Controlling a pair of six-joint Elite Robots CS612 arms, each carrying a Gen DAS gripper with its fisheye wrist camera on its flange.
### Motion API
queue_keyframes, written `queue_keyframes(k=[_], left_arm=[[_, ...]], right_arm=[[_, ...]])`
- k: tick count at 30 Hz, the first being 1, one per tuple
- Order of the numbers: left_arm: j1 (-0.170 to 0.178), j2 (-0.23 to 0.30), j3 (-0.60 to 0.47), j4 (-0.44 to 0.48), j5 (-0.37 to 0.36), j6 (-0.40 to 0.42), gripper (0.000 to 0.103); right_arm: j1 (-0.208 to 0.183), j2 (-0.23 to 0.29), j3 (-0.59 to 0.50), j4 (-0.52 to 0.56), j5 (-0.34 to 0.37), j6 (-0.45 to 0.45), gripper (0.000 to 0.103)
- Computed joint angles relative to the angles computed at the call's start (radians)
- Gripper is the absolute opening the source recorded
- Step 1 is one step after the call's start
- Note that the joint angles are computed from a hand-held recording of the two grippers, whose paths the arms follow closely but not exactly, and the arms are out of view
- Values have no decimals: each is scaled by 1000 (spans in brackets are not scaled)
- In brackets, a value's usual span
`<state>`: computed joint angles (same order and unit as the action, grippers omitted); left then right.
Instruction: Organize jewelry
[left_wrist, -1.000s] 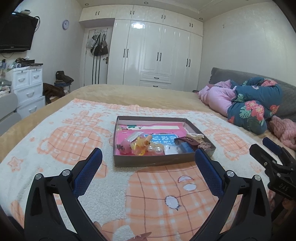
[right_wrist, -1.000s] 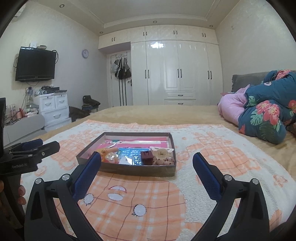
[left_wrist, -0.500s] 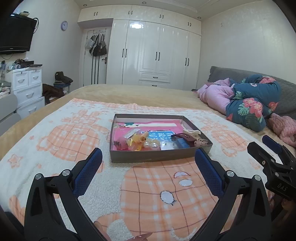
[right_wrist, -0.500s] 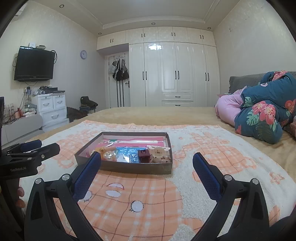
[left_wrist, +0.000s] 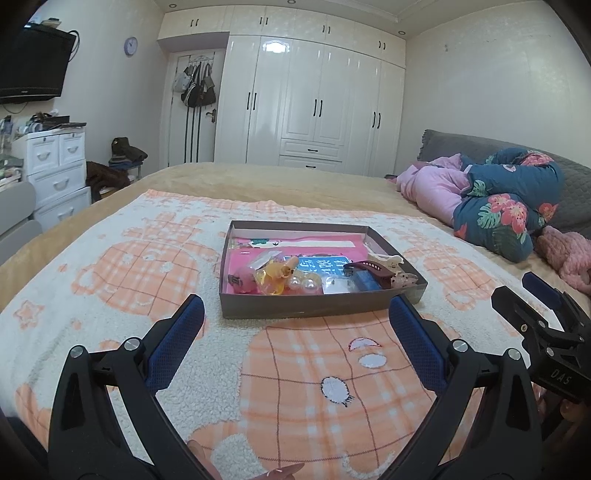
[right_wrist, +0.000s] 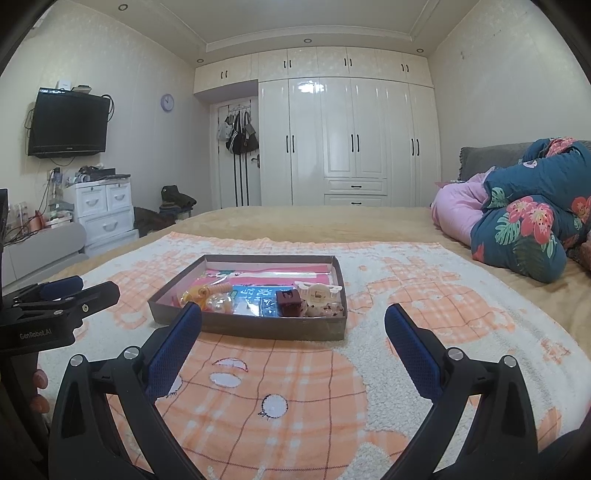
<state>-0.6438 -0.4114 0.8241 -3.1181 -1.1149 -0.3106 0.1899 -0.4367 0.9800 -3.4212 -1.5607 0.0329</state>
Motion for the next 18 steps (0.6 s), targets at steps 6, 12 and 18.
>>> queue_keyframes(k=[6,12,18], left_arm=[[1,0,0,-2,2,0,92],[2,-1,3,-10,1,1,92],[1,-2,4,-8,5,0,92]], right_arm=[[0,1,-1,-3,2,0,97],[0,2,-3,-5,1,0,97],[0,2,-2,-7,0,1,97]])
